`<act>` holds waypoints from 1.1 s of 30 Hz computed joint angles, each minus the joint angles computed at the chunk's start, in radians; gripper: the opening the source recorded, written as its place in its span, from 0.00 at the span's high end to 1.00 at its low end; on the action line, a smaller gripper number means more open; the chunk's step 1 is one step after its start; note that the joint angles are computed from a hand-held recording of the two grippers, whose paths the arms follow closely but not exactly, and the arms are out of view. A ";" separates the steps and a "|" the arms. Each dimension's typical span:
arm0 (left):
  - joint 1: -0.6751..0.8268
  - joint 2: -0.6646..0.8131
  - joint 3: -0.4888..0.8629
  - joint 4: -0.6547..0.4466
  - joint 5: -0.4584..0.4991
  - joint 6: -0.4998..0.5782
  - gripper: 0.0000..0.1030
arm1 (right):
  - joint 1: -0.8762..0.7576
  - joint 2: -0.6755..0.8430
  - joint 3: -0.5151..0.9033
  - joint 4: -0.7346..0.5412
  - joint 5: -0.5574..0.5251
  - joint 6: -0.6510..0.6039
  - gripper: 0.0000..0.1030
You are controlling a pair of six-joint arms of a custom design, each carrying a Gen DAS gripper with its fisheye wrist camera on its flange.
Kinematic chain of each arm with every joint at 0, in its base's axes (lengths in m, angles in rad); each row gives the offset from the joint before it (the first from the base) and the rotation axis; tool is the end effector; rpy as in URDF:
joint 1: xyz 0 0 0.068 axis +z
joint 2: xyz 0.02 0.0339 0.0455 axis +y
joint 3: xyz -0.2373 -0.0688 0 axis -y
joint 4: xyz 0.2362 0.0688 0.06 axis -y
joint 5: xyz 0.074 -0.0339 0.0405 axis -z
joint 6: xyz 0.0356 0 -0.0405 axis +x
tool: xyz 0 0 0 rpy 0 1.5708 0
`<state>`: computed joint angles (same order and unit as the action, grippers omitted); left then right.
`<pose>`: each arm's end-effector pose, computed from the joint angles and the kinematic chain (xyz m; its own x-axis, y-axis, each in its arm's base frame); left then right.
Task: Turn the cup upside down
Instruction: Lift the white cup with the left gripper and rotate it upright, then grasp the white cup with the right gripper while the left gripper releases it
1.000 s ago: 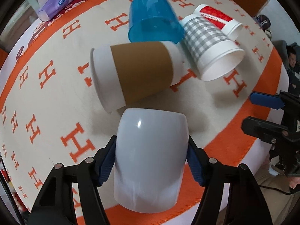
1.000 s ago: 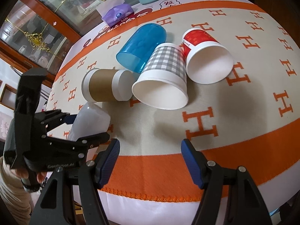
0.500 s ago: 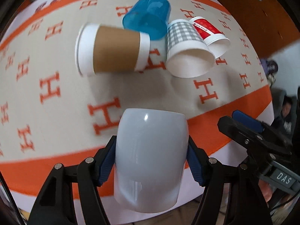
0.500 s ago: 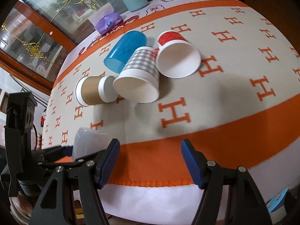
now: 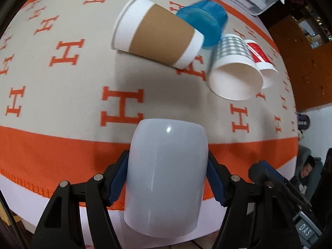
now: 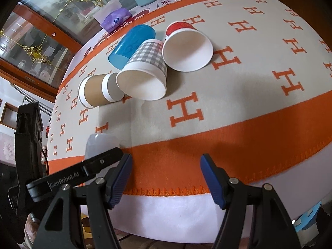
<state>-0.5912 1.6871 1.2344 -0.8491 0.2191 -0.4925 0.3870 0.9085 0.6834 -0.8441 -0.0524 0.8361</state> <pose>0.2573 -0.1820 0.1950 -0.9852 0.1055 -0.1351 0.1432 0.9398 -0.3103 0.1571 0.0660 0.2103 -0.8413 0.4573 -0.2882 0.3342 0.8591 0.3876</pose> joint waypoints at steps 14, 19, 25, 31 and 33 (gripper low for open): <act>0.044 -0.116 -0.030 -0.008 -0.007 0.037 0.13 | -0.021 -0.022 0.003 -0.013 -0.028 -0.022 0.34; 0.062 -0.173 -0.028 -0.044 -0.005 0.105 0.13 | -0.003 -0.019 0.014 -0.009 -0.038 -0.022 0.34; 0.075 -0.242 -0.014 -0.080 -0.024 0.175 0.13 | 0.018 -0.014 0.053 -0.013 -0.050 -0.027 0.34; 0.130 -0.323 0.012 -0.119 -0.045 0.236 0.13 | 0.034 0.015 0.116 -0.020 -0.084 -0.045 0.34; 0.137 -0.337 0.018 -0.118 -0.064 0.238 0.13 | 0.040 0.025 0.127 -0.011 -0.101 -0.047 0.34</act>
